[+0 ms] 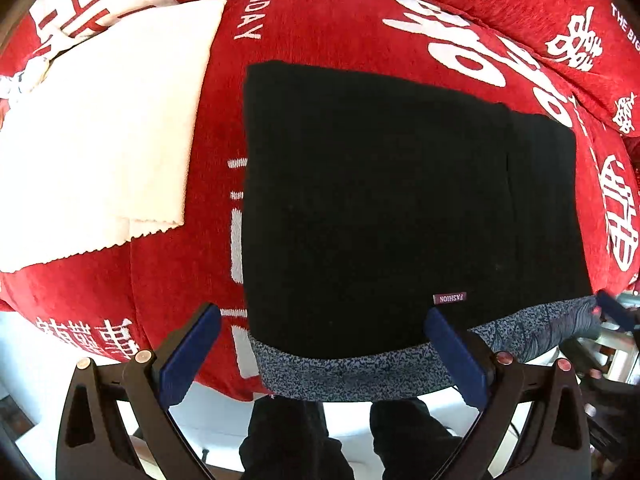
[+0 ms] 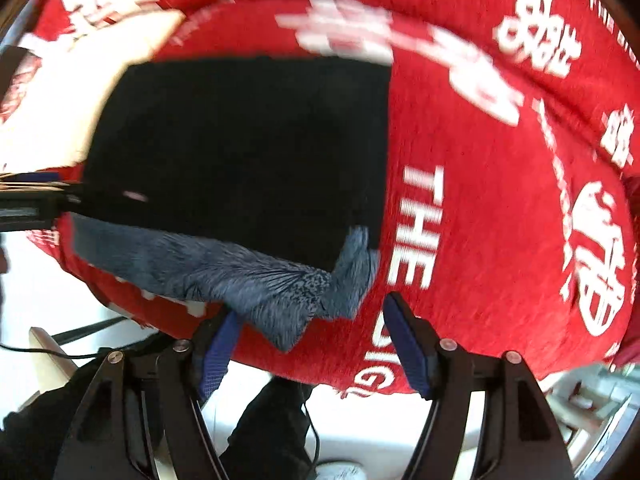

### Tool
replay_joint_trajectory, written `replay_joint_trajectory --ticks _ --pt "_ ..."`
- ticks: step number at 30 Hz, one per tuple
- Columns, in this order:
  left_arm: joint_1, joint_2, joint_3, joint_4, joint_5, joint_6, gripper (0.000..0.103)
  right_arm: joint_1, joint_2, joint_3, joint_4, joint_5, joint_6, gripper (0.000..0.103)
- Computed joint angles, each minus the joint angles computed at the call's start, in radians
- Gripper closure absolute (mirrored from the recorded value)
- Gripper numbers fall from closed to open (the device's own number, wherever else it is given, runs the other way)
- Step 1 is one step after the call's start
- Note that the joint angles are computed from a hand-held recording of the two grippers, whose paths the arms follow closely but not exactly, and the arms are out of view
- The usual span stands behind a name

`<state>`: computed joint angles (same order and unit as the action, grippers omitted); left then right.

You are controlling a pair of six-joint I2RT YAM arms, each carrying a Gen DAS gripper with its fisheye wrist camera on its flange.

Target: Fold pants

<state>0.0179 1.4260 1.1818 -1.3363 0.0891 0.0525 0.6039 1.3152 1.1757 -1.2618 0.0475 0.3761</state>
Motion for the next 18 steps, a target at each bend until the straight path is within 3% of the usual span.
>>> replay_joint_trajectory --ticks 8,18 --pt "-0.059 -0.028 -0.052 0.012 -0.022 -0.042 0.000 0.057 0.088 0.048 0.127 -0.001 -0.034 0.026" --pt "-0.064 0.003 -0.056 0.037 -0.011 -0.043 0.000 0.077 0.147 -0.001 0.135 -0.074 -0.038 0.023"
